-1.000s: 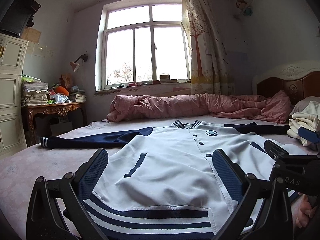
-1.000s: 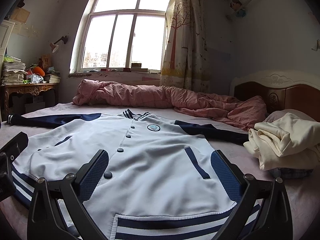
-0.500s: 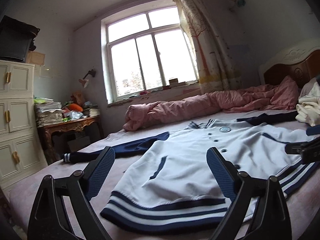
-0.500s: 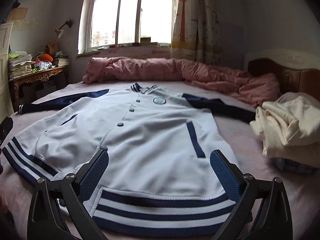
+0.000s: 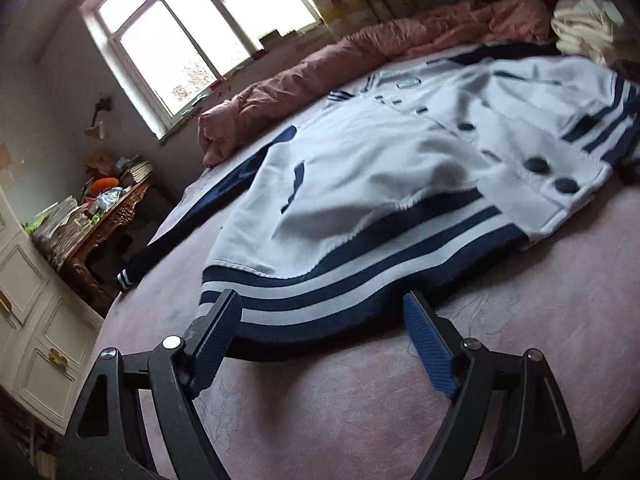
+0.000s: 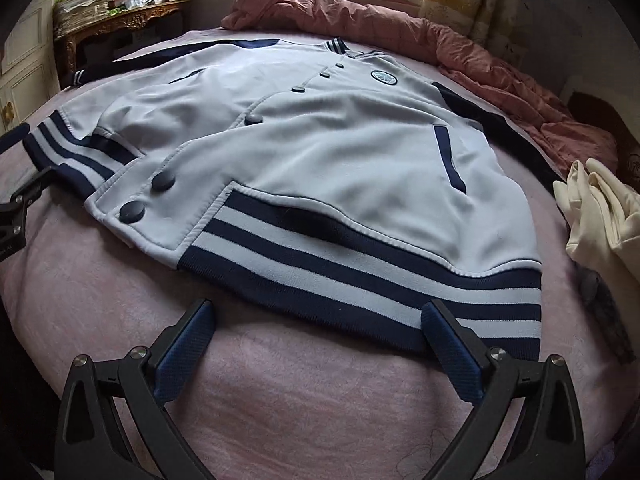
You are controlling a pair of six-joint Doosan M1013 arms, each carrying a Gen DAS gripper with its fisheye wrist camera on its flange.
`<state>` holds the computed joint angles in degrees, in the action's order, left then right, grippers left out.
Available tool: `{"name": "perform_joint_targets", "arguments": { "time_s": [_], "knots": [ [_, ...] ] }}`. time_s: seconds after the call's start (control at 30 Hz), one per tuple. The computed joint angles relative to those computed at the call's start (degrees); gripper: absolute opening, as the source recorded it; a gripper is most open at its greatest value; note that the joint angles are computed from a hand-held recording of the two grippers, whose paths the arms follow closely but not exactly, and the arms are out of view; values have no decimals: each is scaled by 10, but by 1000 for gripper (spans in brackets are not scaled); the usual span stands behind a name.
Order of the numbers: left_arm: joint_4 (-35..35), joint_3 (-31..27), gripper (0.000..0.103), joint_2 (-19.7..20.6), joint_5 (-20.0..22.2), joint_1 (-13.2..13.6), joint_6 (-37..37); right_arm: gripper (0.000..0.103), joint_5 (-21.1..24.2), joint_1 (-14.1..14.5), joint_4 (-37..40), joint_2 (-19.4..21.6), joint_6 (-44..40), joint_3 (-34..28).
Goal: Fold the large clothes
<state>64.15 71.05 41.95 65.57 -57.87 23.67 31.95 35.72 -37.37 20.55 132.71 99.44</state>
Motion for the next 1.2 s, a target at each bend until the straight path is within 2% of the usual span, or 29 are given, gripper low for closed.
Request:
{"name": "perform_joint_targets", "arguments": {
  "time_s": [0.07,0.13,0.17,0.23,0.3,0.33,0.37,0.4,0.43,0.5,0.53,0.6,0.67,0.73,0.8,0.83,0.87,0.9,0.97,1.0,1.07,1.13,1.2],
  "knots": [
    [25,-4,85,6,10,1,-3,103,34,9,-79,5,55,-7],
    [60,4,85,4,-5,3,-31,103,77,18,-180,22,120,-16],
    [80,8,86,4,-9,4,-43,103,70,13,-186,25,126,-19],
    [66,1,86,4,-12,9,-29,103,59,8,-204,25,144,-18],
    [71,6,86,-3,-16,11,-45,99,55,10,-250,22,171,-12],
    [89,11,84,-5,-8,11,-59,86,52,13,-272,19,185,-6],
    [105,15,66,-6,2,10,-69,62,45,15,-286,15,192,1],
    [120,20,22,-8,12,10,-80,44,34,16,-297,11,197,8],
    [134,28,4,-14,14,10,-100,15,30,18,-317,9,210,15],
    [193,75,3,-43,-25,7,-192,10,54,30,-407,7,297,32],
    [213,87,3,-51,-17,3,-214,9,72,36,-446,6,340,40],
    [229,90,3,-54,18,-6,-199,9,88,44,-479,-2,392,52],
    [231,90,3,-56,26,-7,-171,9,70,43,-472,-18,418,60],
    [202,85,5,-58,7,-1,-140,9,42,36,-434,-27,389,54],
    [199,79,8,-51,28,0,-141,9,29,26,-371,-23,321,37],
    [192,82,16,-52,22,1,-141,11,25,22,-351,-22,295,31],
    [181,88,40,-55,11,2,-144,19,20,19,-345,-22,283,32],
    [171,93,59,-58,2,4,-148,28,20,19,-343,-23,272,34],
    [142,102,61,-60,-10,7,-151,59,56,28,-382,-22,294,45],
    [122,100,61,-57,-10,8,-141,62,73,32,-404,-24,311,55],
    [94,93,61,-49,9,10,-116,62,65,28,-394,-36,310,75],
    [97,73,64,-25,74,7,-96,62,50,17,-381,-48,324,93],
    [93,60,68,-13,105,8,-93,62,52,5,-379,-55,361,104]
  ]
}}
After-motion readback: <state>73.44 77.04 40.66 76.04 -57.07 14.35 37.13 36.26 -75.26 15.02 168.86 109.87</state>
